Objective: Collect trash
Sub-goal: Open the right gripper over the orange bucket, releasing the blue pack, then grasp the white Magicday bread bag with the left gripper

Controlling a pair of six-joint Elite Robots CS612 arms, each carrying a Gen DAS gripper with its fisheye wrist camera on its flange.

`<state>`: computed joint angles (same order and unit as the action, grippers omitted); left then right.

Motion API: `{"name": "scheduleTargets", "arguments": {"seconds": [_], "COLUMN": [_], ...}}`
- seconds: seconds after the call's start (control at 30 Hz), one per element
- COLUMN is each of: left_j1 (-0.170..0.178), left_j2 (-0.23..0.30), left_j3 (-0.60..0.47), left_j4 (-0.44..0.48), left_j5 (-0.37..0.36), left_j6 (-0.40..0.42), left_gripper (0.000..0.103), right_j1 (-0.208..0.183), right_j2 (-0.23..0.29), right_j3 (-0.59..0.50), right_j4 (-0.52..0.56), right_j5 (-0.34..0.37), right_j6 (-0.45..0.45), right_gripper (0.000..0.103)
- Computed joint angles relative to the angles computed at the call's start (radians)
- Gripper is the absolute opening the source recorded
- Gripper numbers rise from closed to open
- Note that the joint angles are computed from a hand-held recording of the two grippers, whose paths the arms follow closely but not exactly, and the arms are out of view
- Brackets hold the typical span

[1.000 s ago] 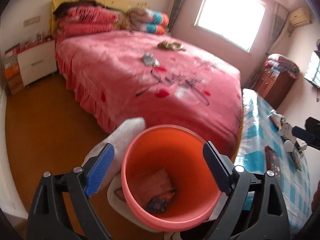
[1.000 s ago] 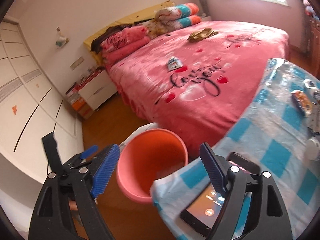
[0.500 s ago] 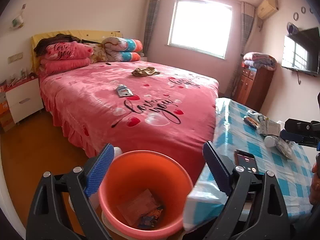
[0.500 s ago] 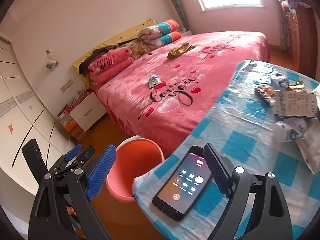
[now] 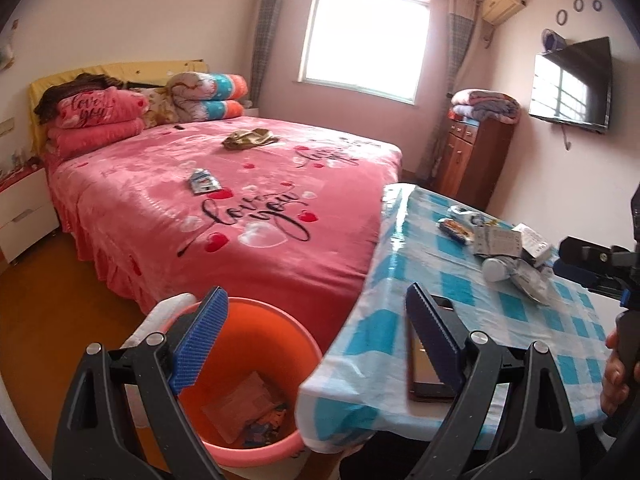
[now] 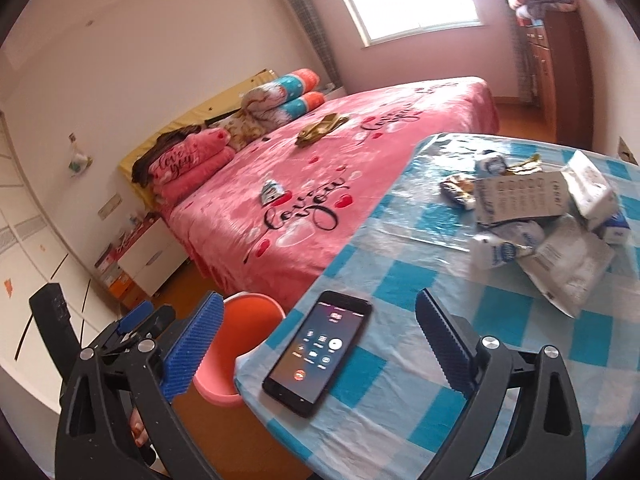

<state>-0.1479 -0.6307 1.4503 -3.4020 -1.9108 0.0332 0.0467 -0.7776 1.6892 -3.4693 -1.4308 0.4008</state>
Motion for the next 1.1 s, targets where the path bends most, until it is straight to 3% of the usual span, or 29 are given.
{"name": "scheduleTargets", "arguments": {"seconds": [0.13,0.2,0.63,0.93,1.1], "left_j1": [-0.014,-0.016,-0.045,-0.095,-0.137], "left_j2": [-0.017,-0.023,-0.059,-0.090,-0.092], "left_j3": [0.027,0.035,0.075,0.067,0.032], "left_j4": [0.000,0.017,0.074,0.199,0.246], "left_j5": [0.007,-0.023,-0.053,-0.062,-0.041], "left_j6": [0.051,0.076,0.143,0.188,0.187], "left_gripper": [0.091,0.091,0.091,0.091,0.091], "right_j1": [-0.004,-0.005,-0.046,-0.098,-0.130], "right_j2": [-0.008,-0.010,-0.007,-0.008,-0.001], "right_j3": [0.026,0.035,0.112,0.179,0.202], "right_j4": [-0.037,-0.057,-0.183,-0.242,-0.281], "right_j5": [-0.028,-0.038,-0.056,-0.128,-0.119], "right_j6": [0.014,0.020,0.093,0.143,0.140], "right_gripper": [0.095,0.096,0.096,0.096,0.096]}}
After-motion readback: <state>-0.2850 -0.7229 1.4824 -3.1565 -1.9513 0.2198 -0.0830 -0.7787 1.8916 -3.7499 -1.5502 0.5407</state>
